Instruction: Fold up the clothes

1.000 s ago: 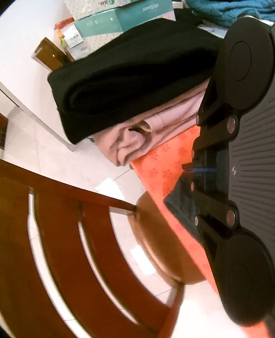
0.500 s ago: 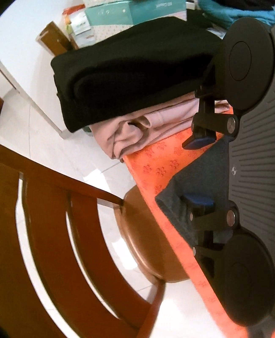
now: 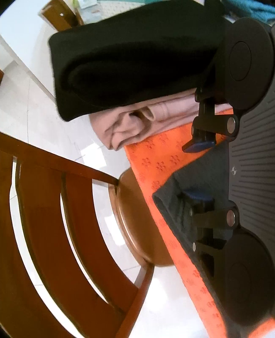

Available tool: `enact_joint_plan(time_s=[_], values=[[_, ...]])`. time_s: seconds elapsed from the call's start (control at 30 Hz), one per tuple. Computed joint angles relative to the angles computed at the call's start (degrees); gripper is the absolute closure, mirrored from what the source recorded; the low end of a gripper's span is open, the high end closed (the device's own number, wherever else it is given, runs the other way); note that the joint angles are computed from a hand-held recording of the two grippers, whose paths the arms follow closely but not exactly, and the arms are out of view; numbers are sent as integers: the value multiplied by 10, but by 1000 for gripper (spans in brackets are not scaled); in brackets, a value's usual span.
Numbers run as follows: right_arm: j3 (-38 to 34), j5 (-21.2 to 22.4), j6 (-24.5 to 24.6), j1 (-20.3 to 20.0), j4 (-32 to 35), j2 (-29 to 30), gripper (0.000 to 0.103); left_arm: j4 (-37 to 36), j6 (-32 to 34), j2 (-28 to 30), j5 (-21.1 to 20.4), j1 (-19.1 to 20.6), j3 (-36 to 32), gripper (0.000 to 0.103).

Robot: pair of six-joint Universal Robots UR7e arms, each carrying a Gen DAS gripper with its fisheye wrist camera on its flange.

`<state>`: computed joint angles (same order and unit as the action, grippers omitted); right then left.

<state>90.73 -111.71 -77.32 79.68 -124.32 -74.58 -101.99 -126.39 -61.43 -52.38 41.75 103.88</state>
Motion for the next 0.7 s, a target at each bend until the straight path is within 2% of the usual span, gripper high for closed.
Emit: enact_joint_plan(time_s=[0.07,0.1,0.2,0.23,0.27,0.33,0.5,0.7], values=[[-7,4,16,-3,9,2,71,37,-2,16,-7,1,-24,68],[-13,7,29,-4,17,4,70,51,-9,20,-8,1,-31,69],[-29,17,64,-10,40,9,73,85,-31,29,-12,0,-46,83],[-28,22,70,-12,42,8,76,85,-34,28,-11,-2,-43,95],[-27,30,79,-15,43,5,81,79,-29,24,-6,-7,-35,97],[-20,39,92,-20,44,-2,98,76,-19,21,5,-17,-24,98],[7,48,86,-25,34,-33,101,102,-33,18,31,-53,-20,99],[30,81,73,-22,-22,-71,101,145,-30,19,79,-83,-52,99]])
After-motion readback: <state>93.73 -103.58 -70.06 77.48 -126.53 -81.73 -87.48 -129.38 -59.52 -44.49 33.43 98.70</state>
